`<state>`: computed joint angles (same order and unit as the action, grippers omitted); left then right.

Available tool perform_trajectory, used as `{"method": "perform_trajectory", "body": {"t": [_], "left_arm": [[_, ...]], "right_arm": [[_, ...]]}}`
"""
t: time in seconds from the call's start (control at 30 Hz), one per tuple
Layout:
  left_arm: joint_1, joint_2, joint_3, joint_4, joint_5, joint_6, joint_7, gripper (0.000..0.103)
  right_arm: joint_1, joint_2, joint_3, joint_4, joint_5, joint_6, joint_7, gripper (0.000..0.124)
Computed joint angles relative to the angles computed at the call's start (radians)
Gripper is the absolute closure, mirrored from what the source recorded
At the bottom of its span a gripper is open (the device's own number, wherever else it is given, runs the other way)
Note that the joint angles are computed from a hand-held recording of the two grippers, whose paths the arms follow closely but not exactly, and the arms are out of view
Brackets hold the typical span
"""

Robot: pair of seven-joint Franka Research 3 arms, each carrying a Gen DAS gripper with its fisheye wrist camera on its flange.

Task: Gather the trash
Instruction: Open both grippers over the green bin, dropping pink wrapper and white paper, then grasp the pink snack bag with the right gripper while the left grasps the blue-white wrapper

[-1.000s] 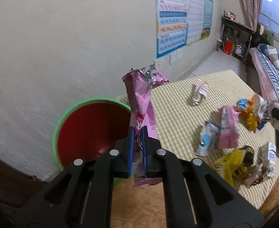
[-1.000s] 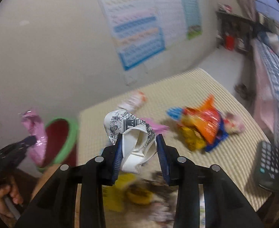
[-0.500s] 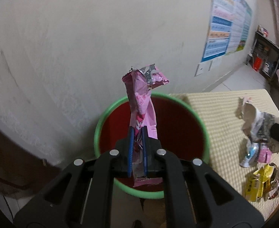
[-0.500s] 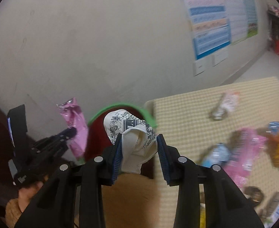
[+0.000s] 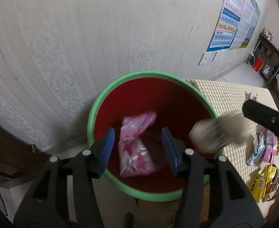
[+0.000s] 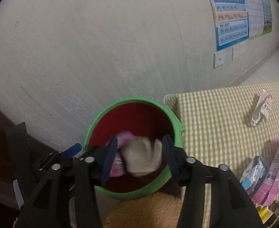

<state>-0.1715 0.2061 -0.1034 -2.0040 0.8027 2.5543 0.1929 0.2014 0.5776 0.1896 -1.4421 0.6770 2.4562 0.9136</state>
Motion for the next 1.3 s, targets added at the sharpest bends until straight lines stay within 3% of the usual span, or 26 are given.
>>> {"method": "perform_trajectory", "body": {"t": [0.2, 0.47, 0.53, 0.63, 0.7, 0.77, 0.9, 1.07, 1.13, 1.2, 1.3], "left_arm": [[-0.014, -0.001, -0.005, 0.012, 0.020, -0.027, 0.003, 0.053], [-0.036, 0.009, -0.020, 0.047, 0.026, -0.026, 0.030, 0.052], [-0.046, 0.017, -0.026, 0.062, 0.024, -0.023, 0.040, 0.050], [-0.065, 0.038, -0.032, 0.093, 0.015, -0.025, 0.065, 0.049], [-0.082, 0.057, -0.037, 0.123, 0.012, -0.038, 0.090, 0.049], [-0.100, 0.075, -0.038, 0.150, 0.010, -0.056, 0.110, 0.049], [-0.139, 0.115, -0.041, 0.210, 0.008, -0.097, 0.163, 0.045], [-0.166, 0.156, -0.042, 0.265, -0.021, -0.110, 0.217, 0.044], [-0.178, 0.172, -0.042, 0.286, -0.035, -0.117, 0.236, 0.043], [-0.193, 0.193, -0.040, 0.316, -0.041, -0.132, 0.259, 0.043], [-0.215, 0.212, -0.033, 0.344, -0.034, -0.148, 0.280, 0.043]], "right_arm": [[-0.021, -0.029, 0.003, -0.039, 0.025, 0.017, -0.034, 0.070], [-0.051, -0.148, -0.039, -0.202, 0.058, 0.147, -0.094, 0.062], [-0.050, -0.154, -0.069, -0.223, 0.029, 0.199, -0.064, 0.059], [-0.036, -0.121, -0.146, -0.205, -0.083, 0.240, 0.085, 0.049], [-0.007, -0.067, -0.229, -0.153, -0.227, 0.204, 0.255, 0.046], [-0.027, -0.020, -0.243, -0.101, -0.268, 0.145, 0.324, 0.046], [-0.127, 0.075, -0.179, 0.016, -0.239, -0.016, 0.391, 0.046], [-0.205, 0.159, -0.108, 0.115, -0.216, -0.150, 0.408, 0.045], [-0.197, 0.144, -0.117, 0.096, -0.191, -0.142, 0.369, 0.053], [-0.210, 0.147, -0.102, 0.103, -0.167, -0.151, 0.337, 0.073], [-0.241, 0.098, -0.076, 0.033, -0.093, -0.094, 0.261, 0.082]]}}
